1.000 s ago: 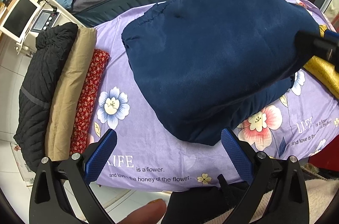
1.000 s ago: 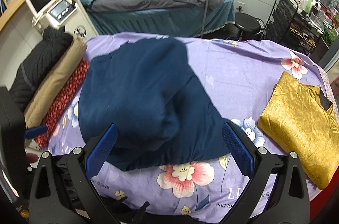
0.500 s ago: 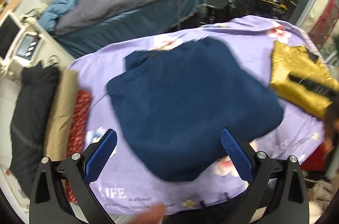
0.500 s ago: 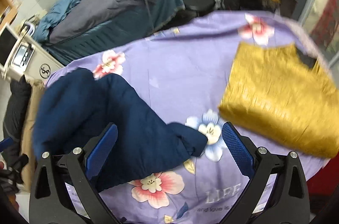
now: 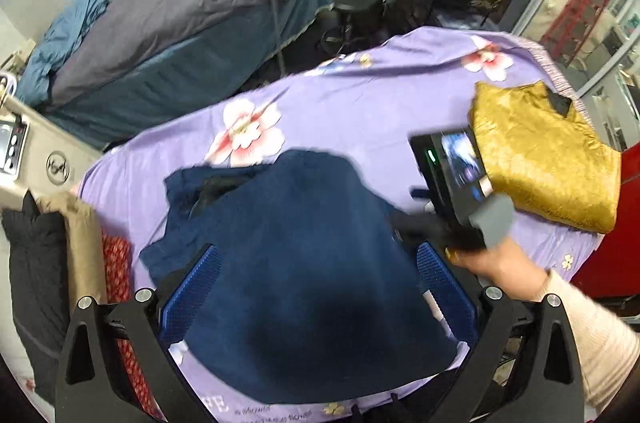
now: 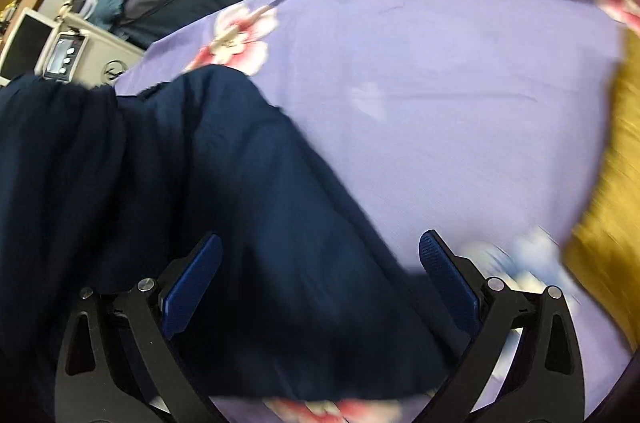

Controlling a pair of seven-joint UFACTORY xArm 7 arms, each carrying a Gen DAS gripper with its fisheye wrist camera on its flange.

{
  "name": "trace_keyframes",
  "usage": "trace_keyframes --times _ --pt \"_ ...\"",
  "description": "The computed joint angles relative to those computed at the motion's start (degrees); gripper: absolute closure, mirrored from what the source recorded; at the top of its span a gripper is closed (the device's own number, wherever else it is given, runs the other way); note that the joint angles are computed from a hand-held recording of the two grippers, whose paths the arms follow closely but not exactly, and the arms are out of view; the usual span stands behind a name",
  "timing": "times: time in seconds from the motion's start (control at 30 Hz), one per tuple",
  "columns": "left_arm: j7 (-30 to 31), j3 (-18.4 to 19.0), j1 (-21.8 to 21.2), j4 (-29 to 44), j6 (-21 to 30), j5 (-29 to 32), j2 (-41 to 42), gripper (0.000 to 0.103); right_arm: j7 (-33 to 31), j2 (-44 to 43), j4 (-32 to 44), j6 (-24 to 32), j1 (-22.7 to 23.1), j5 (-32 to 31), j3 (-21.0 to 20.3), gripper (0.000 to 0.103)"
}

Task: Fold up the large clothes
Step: 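Reach both grippers down onto the navy jacket's edge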

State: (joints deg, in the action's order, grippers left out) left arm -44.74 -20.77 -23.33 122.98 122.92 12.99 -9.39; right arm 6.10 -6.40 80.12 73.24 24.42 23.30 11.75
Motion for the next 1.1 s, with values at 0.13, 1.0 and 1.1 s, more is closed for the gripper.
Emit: trace_keyframes --times 0.13,1.0,1.1 --pt "-0.7 3.1 2.5 -7.2 0.2 -4.3 -7.1 0.007 -2.0 3.3 1.6 -1.6 1.2 1.7 1.0 0.026" --pt "21.3 5.4 7.3 -27.7 -21.7 -8.2 -11.7 0.007 7.4 -55.6 -29.7 32.1 -8.5 -2.8 -3.6 0.072" --pt "23.2 6.8 8.2 -33.7 -22.9 -7.4 -11.6 0.007 13.4 -58.8 -28.4 33.1 -12.6 -3.0 -5.8 0.034"
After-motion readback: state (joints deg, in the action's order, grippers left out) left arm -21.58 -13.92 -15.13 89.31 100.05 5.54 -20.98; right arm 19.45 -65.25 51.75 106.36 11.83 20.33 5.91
